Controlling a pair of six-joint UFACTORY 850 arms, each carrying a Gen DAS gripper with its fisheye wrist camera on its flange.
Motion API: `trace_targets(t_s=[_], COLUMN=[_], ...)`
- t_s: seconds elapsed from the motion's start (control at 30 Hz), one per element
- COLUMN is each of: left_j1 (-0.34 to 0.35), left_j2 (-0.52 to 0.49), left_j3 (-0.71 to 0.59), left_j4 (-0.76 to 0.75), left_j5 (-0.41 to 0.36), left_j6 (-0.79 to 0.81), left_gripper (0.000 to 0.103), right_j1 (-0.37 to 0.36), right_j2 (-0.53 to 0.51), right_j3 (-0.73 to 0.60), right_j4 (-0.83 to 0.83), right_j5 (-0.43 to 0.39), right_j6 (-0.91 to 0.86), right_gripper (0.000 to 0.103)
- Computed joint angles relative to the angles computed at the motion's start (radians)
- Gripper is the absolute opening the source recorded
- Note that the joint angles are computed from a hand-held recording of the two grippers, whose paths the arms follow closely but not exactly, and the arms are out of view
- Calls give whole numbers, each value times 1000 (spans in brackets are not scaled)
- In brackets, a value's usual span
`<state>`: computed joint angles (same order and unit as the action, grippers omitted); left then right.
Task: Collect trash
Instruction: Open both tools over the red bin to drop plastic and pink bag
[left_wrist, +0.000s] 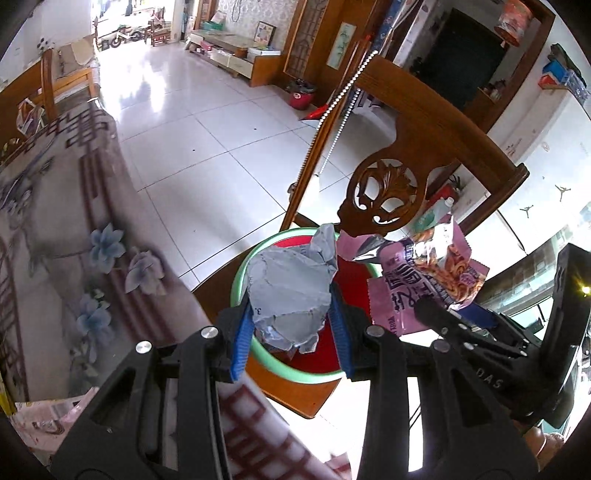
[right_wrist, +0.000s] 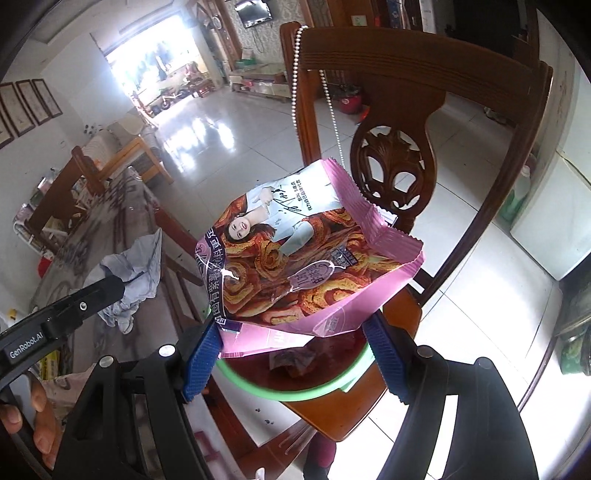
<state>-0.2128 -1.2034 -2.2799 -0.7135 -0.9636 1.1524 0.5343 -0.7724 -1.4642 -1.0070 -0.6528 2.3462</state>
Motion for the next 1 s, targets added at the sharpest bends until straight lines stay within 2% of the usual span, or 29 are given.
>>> trace_targets(t_s=[0.23,0.3,0.37,0.7,0.9,1.0], left_j1=[-14,-15,-12,23,75,115], left_j2=[-28,-37,-27,-22,-4,-40], left_j3=[-49,-65,-49,-56,-35,-100], left_j4=[13,11,-12,-25,-50,-45], left_j5=[-40,-53,-46,-49,-26,-27], left_j6=[-15,-22,-9,6,16,-31], left_gripper=[38,58,64,70,71,71], right_j1=[-12,-18,-21,-20,-16,-13], right_j2=[-2,-6,-12,-36,-83,-122], right_j3=[5,1,-5,-51,-139,-211], right_j4=[11,23,41,58,93,128], right_j5=[5,16,18,8,8,10], right_j6=[-5,-19,-27,-43,-120,-188], right_gripper=[73,74,79,82,82,82])
